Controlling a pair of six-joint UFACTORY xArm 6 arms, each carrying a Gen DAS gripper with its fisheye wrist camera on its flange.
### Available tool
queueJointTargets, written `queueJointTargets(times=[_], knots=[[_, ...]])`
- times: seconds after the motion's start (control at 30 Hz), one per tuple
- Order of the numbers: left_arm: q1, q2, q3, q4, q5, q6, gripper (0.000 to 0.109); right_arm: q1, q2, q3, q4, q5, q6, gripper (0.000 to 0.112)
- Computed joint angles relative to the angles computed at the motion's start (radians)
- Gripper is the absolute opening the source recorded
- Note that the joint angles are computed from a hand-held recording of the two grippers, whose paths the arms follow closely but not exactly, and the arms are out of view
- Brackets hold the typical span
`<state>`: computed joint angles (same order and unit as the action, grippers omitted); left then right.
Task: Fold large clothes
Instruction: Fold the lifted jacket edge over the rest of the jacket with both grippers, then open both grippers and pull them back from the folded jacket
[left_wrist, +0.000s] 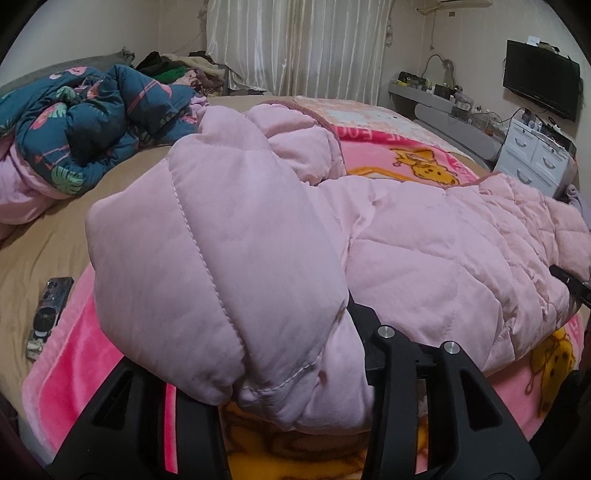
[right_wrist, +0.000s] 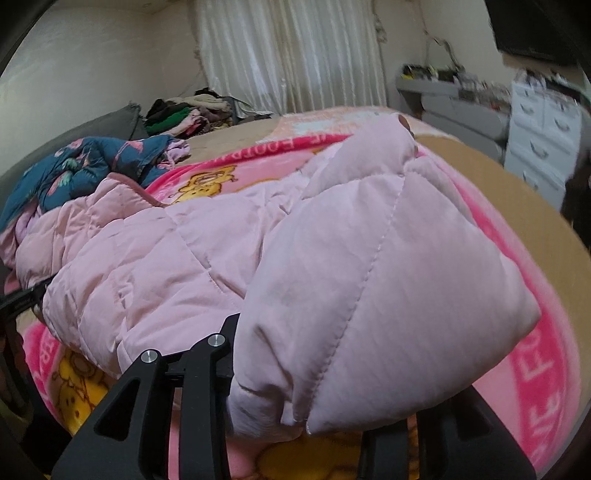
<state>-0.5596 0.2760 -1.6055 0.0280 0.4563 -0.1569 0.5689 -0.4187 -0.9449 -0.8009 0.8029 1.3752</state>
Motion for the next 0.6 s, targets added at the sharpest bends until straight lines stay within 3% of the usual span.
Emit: queueJointTargets(times=[0.2,0.4,0.6], knots=[[0.003,-0.004,0.024,-0.032,-0.014,0.002,0.038,-0.069,-0.017,0.057,0.136,-0.090,0.063,0.048],[0.013,-0.023,0.050,-0.096,-0.009,0.034,0.046,-0.045,0.002,-0.003,0.196,0.009,0.054,0.067],[0.028,-0.074,0.083,-0.195,0.032,0.113,0.055,0.017,-0.053,0.003,0.181,0.105,0.084,0.068]])
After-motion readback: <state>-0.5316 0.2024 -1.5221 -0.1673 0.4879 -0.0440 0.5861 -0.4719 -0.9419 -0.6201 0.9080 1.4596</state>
